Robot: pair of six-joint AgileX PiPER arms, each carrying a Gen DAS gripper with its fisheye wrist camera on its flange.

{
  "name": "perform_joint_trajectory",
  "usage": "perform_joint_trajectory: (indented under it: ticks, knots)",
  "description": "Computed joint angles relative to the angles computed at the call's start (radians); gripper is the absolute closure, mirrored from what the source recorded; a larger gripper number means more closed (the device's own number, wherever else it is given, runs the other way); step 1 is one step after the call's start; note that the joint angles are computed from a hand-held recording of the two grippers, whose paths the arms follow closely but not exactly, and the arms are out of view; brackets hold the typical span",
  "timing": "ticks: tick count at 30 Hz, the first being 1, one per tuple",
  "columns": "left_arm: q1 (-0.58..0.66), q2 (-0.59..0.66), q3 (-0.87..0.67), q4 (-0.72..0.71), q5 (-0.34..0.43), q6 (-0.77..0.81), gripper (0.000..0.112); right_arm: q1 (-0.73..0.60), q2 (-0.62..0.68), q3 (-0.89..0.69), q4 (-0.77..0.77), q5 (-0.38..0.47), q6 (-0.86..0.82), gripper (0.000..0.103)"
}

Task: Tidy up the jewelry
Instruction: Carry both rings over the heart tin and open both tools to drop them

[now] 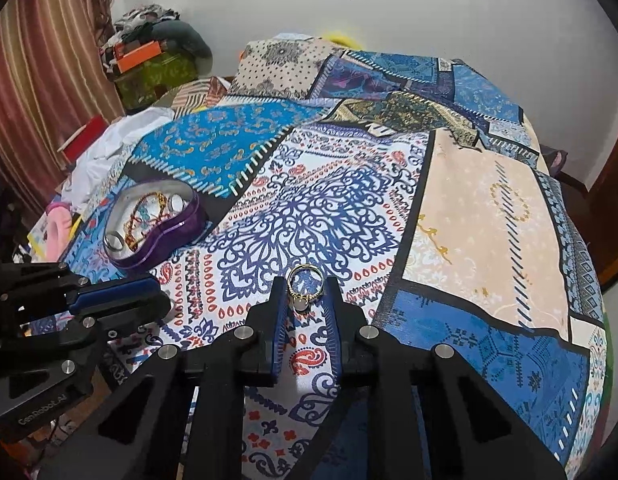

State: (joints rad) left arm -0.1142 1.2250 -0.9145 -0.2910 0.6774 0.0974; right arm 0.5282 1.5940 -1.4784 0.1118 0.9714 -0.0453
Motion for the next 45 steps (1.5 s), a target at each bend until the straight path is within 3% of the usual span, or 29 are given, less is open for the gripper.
perform_joint_trajectory:
  ticks: [11,27,35,45]
  knots:
    - [0.090,-0.084,-0.016,-0.003,0.032,0.035,0.104,0.077,-0.030,-0.083,-0.061,0.015,0.059,0.087]
    - [0.378,-0.127,-0.062,-0.180,0.062,0.298,0.104,0.196,0.045,-0.274,-0.069,-0.002,0.131,0.087]
    - [0.473,-0.093,-0.030,-0.257,0.068,0.404,0.104,0.232,0.118,-0.333,-0.050,-0.011,0.133,0.087]
    - [0.461,0.000,0.017,-0.313,0.038,0.470,0.104,0.223,0.222,-0.362,0.007,0.013,0.122,0.087]
